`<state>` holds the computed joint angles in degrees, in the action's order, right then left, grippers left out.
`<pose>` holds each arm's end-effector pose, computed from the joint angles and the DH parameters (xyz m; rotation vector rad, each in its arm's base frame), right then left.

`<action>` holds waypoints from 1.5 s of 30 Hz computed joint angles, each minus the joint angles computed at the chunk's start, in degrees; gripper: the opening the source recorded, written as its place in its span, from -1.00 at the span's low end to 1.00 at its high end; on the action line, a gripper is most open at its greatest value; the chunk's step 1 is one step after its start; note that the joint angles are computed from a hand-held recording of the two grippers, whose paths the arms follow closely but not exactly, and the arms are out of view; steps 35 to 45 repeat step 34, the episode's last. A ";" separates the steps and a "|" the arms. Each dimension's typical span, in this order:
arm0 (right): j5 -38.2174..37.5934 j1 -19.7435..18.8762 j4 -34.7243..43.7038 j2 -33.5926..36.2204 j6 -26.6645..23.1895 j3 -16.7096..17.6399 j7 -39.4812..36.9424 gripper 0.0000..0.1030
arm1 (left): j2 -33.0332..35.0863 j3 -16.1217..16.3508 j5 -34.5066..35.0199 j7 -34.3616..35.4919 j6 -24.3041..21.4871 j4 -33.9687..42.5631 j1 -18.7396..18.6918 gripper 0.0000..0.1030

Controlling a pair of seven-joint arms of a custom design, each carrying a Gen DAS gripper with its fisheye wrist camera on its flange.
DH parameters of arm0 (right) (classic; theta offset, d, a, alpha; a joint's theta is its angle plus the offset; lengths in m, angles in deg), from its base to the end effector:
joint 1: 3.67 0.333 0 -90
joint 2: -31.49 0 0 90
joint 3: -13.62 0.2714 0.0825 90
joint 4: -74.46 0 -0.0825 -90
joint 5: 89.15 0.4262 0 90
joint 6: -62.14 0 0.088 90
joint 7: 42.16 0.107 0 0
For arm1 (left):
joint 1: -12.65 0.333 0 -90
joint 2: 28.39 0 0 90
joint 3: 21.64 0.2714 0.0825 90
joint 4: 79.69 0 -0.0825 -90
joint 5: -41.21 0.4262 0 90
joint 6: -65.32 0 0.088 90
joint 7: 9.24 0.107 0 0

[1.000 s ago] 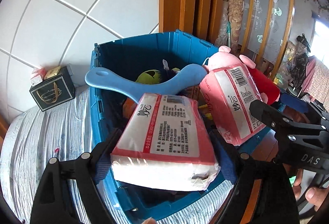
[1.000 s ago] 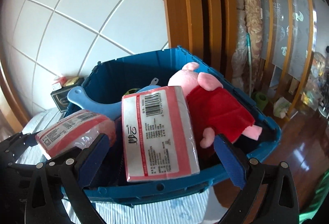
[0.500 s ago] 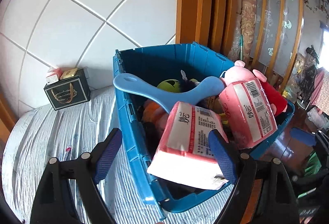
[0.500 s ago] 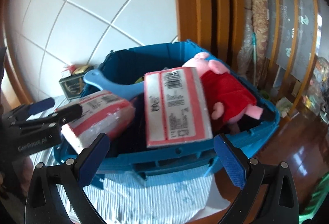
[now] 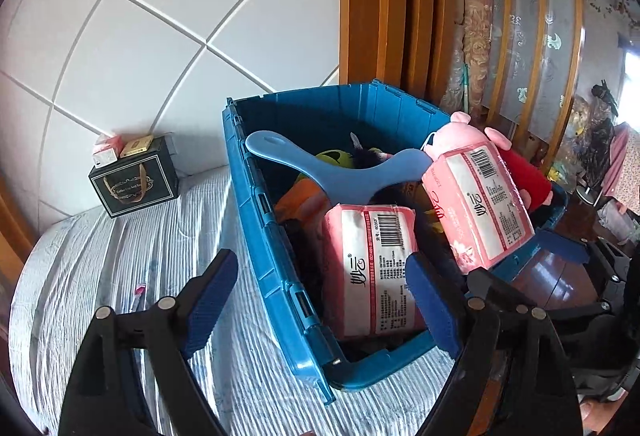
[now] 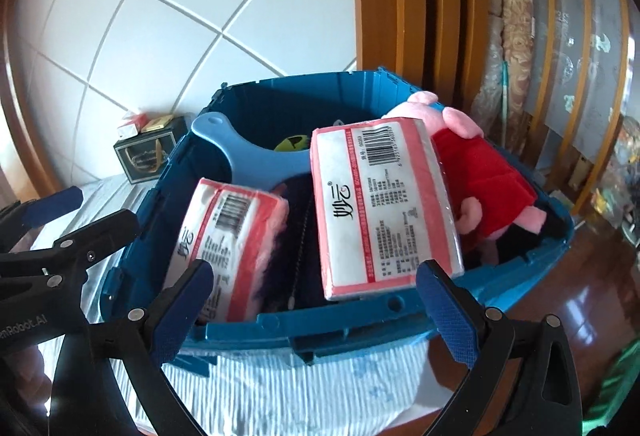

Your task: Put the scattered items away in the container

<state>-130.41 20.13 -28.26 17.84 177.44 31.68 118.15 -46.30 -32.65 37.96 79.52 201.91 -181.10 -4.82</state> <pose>0.4382 0.3658 0.6587 -1.4250 1.9714 -0.8939 0.4739 -0.2799 0.7492 -1.2889 2.1089 -1.0579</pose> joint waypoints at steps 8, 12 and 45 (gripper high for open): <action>-1.83 1.35 0.40 -3.34 -8.31 3.76 0.42 1.00 | -9.17 1.91 -3.99 3.35 0.19 -7.31 -2.27 0.68; -2.64 1.73 1.34 -4.12 -11.99 5.25 1.40 1.00 | -12.46 2.94 -5.24 4.11 -0.47 -9.45 -3.47 0.68; -5.93 4.86 6.05 -2.36 -15.18 7.46 3.73 1.00 | -21.01 3.58 -1.17 -2.18 -1.10 -14.77 -2.15 0.68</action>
